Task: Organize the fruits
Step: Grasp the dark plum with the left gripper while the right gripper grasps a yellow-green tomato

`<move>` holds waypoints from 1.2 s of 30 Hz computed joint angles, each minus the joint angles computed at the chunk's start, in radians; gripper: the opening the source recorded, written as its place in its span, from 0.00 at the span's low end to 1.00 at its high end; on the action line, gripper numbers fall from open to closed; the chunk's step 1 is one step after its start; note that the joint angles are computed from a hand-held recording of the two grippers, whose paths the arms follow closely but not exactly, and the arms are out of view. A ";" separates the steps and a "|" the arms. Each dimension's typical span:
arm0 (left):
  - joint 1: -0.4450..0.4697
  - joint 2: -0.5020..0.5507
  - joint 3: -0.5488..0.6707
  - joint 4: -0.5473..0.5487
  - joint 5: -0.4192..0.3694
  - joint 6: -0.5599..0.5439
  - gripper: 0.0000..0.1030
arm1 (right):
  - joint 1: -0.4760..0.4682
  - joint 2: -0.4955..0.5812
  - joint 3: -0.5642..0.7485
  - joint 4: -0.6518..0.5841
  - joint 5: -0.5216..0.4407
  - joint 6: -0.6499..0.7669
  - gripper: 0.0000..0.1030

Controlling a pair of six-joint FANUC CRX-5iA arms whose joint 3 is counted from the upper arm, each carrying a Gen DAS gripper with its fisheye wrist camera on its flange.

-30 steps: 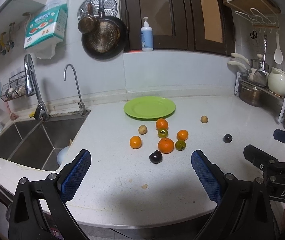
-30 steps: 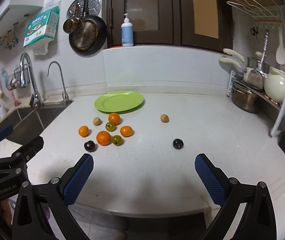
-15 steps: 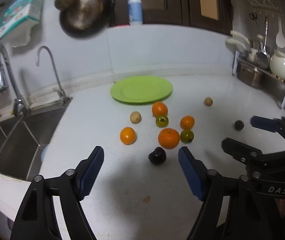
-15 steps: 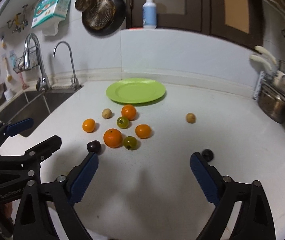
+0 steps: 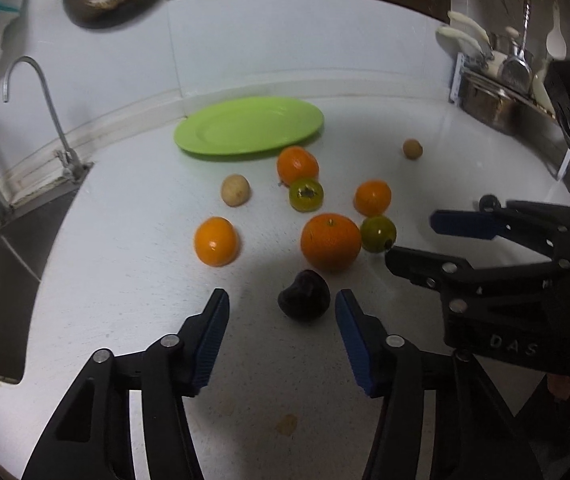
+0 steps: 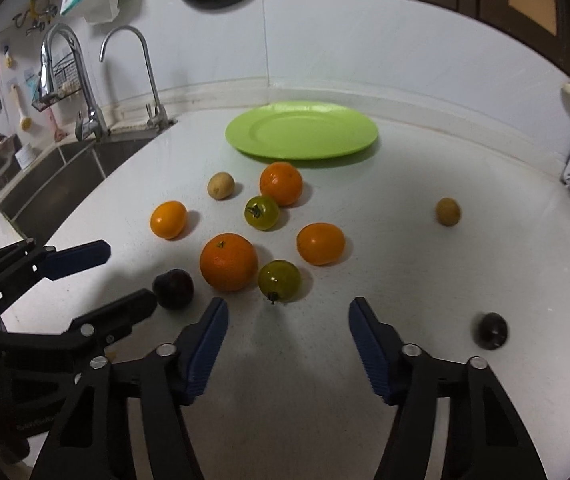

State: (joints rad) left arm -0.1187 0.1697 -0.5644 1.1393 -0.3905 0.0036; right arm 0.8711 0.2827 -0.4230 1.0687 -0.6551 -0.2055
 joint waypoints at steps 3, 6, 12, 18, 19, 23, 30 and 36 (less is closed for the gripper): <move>0.013 0.025 0.032 -0.062 -0.034 0.042 0.46 | -0.016 0.017 0.015 -0.020 0.026 0.030 0.50; 0.020 0.045 0.056 -0.096 -0.063 0.062 0.46 | -0.025 0.028 0.031 -0.048 0.045 0.063 0.47; 0.037 0.080 0.104 -0.146 -0.119 0.111 0.39 | -0.039 0.045 0.052 -0.075 0.064 0.097 0.44; 0.042 0.096 0.122 -0.156 -0.159 0.115 0.30 | -0.050 0.052 0.063 -0.073 0.069 0.104 0.36; 0.040 0.097 0.122 -0.154 -0.156 0.114 0.30 | -0.053 0.052 0.061 -0.071 0.075 0.102 0.34; 0.044 0.103 0.131 -0.155 -0.168 0.132 0.30 | -0.059 0.048 0.052 -0.065 0.093 0.092 0.28; 0.049 0.081 0.126 -0.115 -0.175 0.119 0.30 | -0.057 0.027 0.030 -0.019 0.093 0.026 0.28; 0.051 0.057 0.128 -0.105 -0.184 0.109 0.30 | -0.054 -0.005 0.009 0.039 0.098 -0.040 0.28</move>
